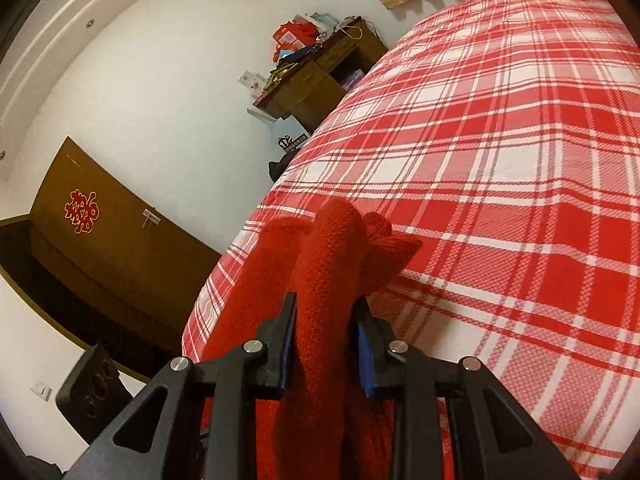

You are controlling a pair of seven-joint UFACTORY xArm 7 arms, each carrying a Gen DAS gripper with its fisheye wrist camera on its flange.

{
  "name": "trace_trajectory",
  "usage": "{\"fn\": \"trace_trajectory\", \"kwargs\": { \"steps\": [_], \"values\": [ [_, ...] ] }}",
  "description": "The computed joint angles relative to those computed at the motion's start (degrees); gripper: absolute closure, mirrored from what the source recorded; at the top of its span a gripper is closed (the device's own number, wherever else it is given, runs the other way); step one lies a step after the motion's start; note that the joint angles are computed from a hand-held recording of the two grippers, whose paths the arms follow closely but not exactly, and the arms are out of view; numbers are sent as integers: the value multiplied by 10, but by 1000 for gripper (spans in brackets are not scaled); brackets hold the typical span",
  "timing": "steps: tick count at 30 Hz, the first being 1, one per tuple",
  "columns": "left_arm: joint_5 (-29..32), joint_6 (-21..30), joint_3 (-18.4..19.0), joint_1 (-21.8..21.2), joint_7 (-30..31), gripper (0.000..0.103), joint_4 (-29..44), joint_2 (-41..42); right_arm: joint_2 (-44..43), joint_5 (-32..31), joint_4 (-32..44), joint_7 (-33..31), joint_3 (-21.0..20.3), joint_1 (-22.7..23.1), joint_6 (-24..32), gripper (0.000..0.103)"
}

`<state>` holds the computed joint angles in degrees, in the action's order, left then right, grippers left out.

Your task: Fold small clothes

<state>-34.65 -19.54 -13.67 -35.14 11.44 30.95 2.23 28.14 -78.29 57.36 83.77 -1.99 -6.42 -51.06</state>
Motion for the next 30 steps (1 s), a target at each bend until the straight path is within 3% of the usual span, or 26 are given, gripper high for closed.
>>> {"fn": "trace_trajectory", "kwargs": {
  "steps": [9, 16, 19, 21, 26, 28, 30],
  "values": [
    [90, -6, -3, 27, -84, 60, -27, -6, 15, 4, 14, 9, 2, 4, 11, 78],
    [109, -14, -6, 29, -112, 58, -40, -5, 1, 5, -3, 7, -2, 5, 50, 78],
    [21, -10, -8, 7, -47, 53, -35, -8, -19, 8, -20, 0, -1, 6, 89, 77],
    [1, -8, -14, 6, -35, 50, -38, -16, -27, 12, -29, -12, 3, 3, 103, 76],
    [-160, -49, -69, 6, 92, 42, -52, -55, -96, 119, -121, -135, 14, -8, 110, 75],
    [-218, -85, -86, 8, 142, 35, -45, -53, -136, 159, -164, -190, 21, -9, 102, 69],
    [-242, -111, -82, 4, 156, 25, -36, -42, -171, 168, -202, -223, 27, -10, 76, 55]
  ]
}}
